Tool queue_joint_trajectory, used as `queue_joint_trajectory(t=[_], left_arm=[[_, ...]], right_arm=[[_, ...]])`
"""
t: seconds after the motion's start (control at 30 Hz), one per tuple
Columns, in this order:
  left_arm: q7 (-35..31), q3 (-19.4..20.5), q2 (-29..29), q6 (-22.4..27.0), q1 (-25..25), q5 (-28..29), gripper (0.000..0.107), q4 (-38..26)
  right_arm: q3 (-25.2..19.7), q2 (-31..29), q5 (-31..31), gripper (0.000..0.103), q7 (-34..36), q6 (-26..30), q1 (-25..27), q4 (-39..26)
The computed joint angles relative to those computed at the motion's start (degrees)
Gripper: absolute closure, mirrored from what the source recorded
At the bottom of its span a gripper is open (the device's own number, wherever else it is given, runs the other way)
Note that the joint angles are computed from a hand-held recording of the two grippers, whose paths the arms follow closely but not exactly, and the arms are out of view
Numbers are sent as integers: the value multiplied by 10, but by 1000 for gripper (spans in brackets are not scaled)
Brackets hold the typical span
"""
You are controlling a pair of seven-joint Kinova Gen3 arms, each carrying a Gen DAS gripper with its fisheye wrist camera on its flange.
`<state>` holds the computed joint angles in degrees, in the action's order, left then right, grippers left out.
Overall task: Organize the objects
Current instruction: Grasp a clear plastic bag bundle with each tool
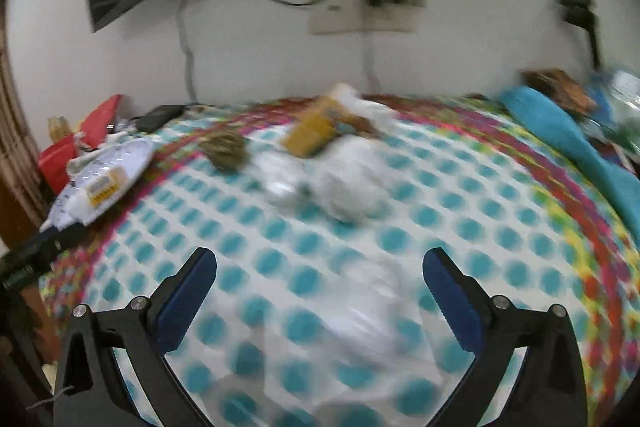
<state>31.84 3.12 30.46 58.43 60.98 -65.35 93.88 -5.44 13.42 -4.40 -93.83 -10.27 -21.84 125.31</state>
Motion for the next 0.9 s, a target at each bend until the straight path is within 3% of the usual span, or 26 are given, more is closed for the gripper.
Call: queue_joint_trajectory(t=[0.1,0.17,0.23,0.37,0.43,0.53,0.6,0.83,0.9], left_arm=[[-61,-32,17,-63,-1,33,16,-50],[-108,-34,38,-68,-9,59,16,-92],[-155,1,69,-40,-35,57,16,-146],[-248,99,130,37,-88,19,16,-252],[-294,139,158,64,-112,15,16,-305],[-364,155,195,75,-132,48,16,-378],[-411,132,212,81,-129,91,16,-422],[-548,-7,259,75,-95,243,16,-528],[-565,-22,266,77,-99,268,16,-543]], right_arm=[[18,-19,-11,0,5,-42,8,44],[21,-28,-8,0,9,-46,19,55],[1,-20,17,0,-4,-20,48,41],[13,-16,18,0,10,-10,44,41],[-28,-12,59,0,-27,-11,90,44],[-100,-4,129,0,-83,-15,165,47],[-122,-1,169,0,-116,-13,189,46],[-178,6,271,0,-201,-6,245,41],[-192,11,295,0,-223,2,261,35]])
